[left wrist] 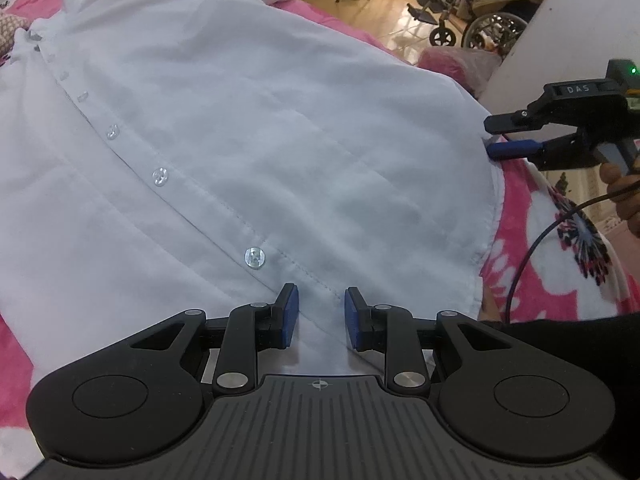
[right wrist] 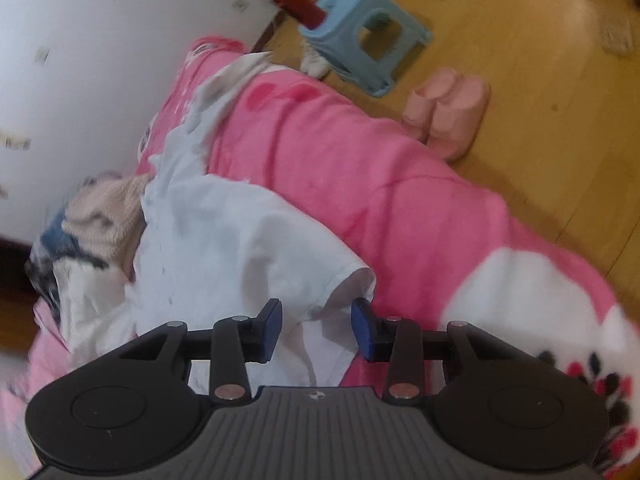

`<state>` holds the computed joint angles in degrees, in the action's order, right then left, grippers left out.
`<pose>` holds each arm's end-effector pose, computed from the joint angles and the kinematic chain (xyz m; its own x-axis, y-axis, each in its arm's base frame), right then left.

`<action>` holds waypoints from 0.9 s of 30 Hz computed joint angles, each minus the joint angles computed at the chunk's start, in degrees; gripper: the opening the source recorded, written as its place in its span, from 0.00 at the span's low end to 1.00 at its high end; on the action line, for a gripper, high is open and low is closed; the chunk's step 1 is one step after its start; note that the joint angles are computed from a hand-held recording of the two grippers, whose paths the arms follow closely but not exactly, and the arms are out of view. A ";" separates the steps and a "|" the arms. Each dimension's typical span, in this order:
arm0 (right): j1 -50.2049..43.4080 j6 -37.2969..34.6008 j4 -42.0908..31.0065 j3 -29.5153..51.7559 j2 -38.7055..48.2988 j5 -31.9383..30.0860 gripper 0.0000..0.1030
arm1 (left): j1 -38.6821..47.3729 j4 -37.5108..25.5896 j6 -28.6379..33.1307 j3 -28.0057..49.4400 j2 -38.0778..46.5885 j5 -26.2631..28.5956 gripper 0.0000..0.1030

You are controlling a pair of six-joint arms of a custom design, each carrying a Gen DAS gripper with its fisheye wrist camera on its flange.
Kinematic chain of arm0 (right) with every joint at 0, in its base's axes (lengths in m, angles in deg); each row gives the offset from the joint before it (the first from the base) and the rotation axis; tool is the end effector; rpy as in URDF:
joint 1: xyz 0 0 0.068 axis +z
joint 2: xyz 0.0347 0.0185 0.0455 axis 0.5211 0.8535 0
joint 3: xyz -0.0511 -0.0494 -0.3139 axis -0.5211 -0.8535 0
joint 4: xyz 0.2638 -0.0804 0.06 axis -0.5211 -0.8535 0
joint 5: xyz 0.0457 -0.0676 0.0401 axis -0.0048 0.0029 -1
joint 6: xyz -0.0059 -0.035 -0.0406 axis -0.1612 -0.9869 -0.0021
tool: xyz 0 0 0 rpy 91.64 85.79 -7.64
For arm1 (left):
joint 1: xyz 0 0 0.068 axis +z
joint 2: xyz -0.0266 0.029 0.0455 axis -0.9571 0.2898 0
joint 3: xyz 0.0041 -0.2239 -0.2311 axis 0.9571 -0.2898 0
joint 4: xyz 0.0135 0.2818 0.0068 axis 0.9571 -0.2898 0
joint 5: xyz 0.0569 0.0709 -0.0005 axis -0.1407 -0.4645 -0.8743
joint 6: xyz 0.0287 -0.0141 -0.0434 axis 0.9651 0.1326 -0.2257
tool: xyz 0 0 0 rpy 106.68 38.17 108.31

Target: Fold clothes

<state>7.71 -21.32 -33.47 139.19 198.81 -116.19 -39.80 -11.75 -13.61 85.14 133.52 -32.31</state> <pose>0.3029 -0.1039 0.1074 -0.9641 0.2130 -0.1587 0.0303 0.6818 0.7309 0.1666 0.0882 0.1223 -0.7963 0.4014 -0.4525 0.5334 0.8188 -0.2123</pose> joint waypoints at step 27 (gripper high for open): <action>-8.96 19.17 11.25 -2.12 7.20 -17.01 0.17 | -1.16 -0.56 -0.79 -0.67 -2.44 -1.24 0.24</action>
<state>-1.25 -2.15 -22.22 137.07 206.02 -133.20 -40.96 -12.31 -14.40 84.47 131.08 -33.55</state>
